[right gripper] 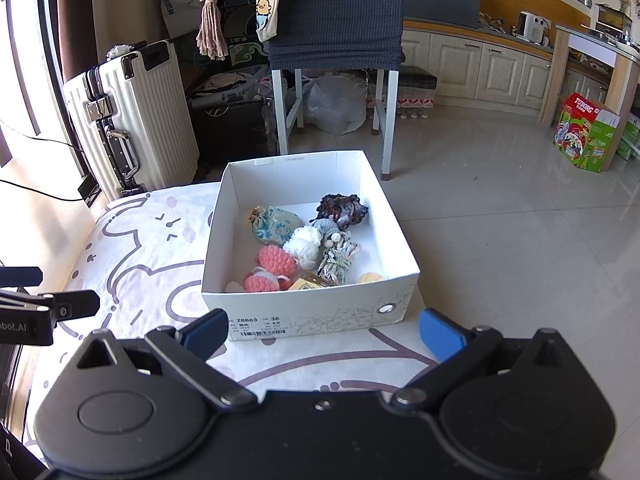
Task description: Organize objects
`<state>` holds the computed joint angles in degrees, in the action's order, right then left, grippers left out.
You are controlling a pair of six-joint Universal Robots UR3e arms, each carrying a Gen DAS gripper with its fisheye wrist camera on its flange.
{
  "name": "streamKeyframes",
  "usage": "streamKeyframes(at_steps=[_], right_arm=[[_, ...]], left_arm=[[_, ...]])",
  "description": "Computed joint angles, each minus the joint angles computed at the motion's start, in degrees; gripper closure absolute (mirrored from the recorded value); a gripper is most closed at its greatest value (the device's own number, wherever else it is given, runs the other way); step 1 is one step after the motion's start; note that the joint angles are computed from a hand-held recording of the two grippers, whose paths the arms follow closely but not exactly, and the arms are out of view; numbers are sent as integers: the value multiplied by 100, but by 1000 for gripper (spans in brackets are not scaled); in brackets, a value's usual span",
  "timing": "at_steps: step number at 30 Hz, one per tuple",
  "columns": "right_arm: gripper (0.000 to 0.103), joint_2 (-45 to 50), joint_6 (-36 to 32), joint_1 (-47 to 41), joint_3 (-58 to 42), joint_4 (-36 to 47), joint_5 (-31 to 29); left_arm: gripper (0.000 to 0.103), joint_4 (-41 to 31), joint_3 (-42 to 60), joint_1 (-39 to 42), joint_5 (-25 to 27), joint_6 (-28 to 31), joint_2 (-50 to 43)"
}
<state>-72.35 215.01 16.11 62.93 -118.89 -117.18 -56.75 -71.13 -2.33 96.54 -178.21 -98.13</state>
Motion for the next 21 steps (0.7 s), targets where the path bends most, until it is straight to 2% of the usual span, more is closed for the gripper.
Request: streamKeyframes(at_steps=[21], right_arm=[[0, 4, 4, 0, -8, 5, 2]], left_arm=[[0, 6, -41, 34, -92, 50, 29]])
